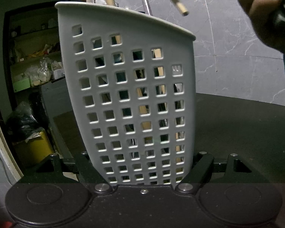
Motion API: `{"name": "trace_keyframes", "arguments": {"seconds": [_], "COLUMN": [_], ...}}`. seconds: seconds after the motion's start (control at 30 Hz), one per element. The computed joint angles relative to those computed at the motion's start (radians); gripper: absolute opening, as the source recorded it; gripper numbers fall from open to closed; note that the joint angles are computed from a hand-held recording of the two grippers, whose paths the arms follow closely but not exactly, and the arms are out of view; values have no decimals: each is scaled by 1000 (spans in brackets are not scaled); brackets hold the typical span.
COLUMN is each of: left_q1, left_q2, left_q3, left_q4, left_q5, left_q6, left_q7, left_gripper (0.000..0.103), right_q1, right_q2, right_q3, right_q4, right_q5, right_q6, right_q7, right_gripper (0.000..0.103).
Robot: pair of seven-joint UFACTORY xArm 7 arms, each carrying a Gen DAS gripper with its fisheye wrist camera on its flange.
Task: Organize utensils
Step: 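Raise the held chopsticks high above the basket opening with the right gripper, then lower the chopsticks into the basket and open the right gripper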
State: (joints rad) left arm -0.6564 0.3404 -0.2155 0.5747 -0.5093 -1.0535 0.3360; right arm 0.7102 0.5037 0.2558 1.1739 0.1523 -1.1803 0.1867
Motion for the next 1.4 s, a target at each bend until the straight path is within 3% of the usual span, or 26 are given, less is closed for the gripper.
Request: {"name": "trace_keyframes", "arguments": {"seconds": [0.57, 1.4], "left_q1": [2, -3], "left_q2": [2, 5], "left_q3": [2, 2], "left_q4": [0, 5], "left_q5": [4, -5], "left_q6": [-1, 0], "left_q7": [2, 9], "left_gripper": [79, 79], "right_q1": [53, 99], "right_q2": [131, 164], "right_q3": [-9, 1], "right_q4": [90, 52], "right_q5": [73, 160], "right_q6": [-51, -107], "right_q7": [-108, -217], "right_gripper": [15, 15]}}
